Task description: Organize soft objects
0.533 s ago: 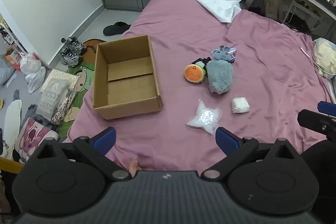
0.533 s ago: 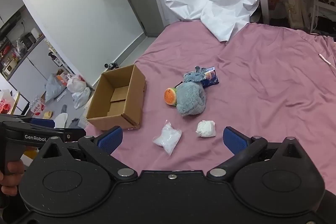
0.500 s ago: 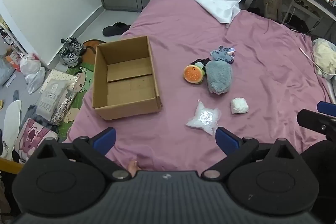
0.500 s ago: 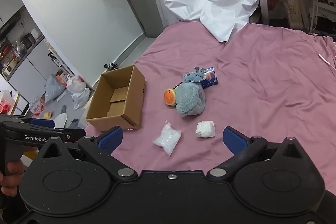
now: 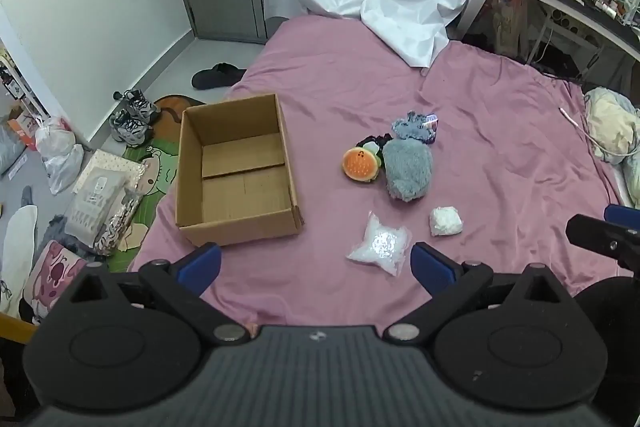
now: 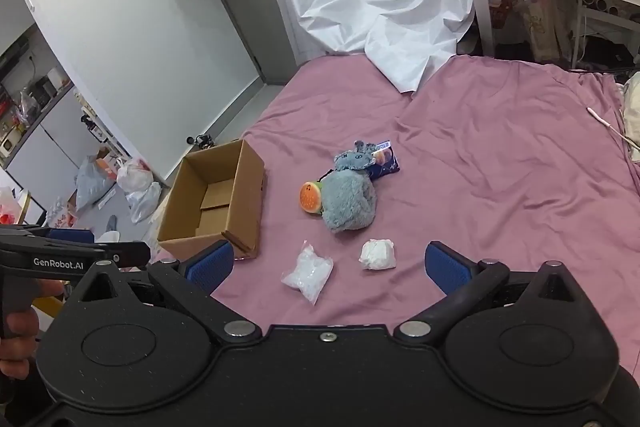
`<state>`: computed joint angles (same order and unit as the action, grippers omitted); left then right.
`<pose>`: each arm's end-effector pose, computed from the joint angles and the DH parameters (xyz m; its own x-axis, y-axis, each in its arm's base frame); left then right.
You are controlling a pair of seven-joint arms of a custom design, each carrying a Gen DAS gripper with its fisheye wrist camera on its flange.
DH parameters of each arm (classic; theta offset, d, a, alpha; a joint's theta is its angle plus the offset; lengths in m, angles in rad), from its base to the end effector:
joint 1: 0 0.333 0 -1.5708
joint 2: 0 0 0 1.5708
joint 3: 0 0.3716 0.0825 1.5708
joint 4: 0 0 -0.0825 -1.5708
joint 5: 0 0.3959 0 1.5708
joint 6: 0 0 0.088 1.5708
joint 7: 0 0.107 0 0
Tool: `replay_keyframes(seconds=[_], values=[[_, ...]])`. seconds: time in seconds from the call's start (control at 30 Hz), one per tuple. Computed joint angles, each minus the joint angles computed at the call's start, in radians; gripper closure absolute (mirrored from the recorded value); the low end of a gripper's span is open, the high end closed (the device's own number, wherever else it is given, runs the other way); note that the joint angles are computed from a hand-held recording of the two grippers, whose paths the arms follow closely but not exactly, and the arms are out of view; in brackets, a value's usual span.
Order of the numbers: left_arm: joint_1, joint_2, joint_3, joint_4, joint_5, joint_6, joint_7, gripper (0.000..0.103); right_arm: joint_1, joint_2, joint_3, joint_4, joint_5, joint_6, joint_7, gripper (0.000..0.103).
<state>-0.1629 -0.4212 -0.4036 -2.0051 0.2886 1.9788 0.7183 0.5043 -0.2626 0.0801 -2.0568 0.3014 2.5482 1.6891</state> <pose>0.3694 -0.2678 0.7053 0.2323 -0.9715 -0.0469 -0.8264 -0.1717 -0.5362 0.4368 0.2914 0.6873 0.3832 -0.8570 -0.3447 -0.7811 -0.1014 -0.6161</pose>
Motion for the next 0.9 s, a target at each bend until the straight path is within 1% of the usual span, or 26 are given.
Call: replay_keyframes(seconds=[0.33,0.67,0.9], values=[[-0.006,-0.003,0.002,0.000,-0.007,0.012,0.004,0.003,-0.010,-0.006,0.015,0.004,-0.052,0.001,0.043,0.000],[-0.003,-0.005,0.002,-0.004,-0.019,0.014,0.008,0.003,-0.014,-0.012,0.018,0.001,-0.088,0.007,0.087,0.000],[-0.003,-0.005,0.003,-0.003,-0.021,0.013,0.014,0.003,-0.012,-0.014,0.014,-0.004,-0.095,0.010,0.092,0.000]])
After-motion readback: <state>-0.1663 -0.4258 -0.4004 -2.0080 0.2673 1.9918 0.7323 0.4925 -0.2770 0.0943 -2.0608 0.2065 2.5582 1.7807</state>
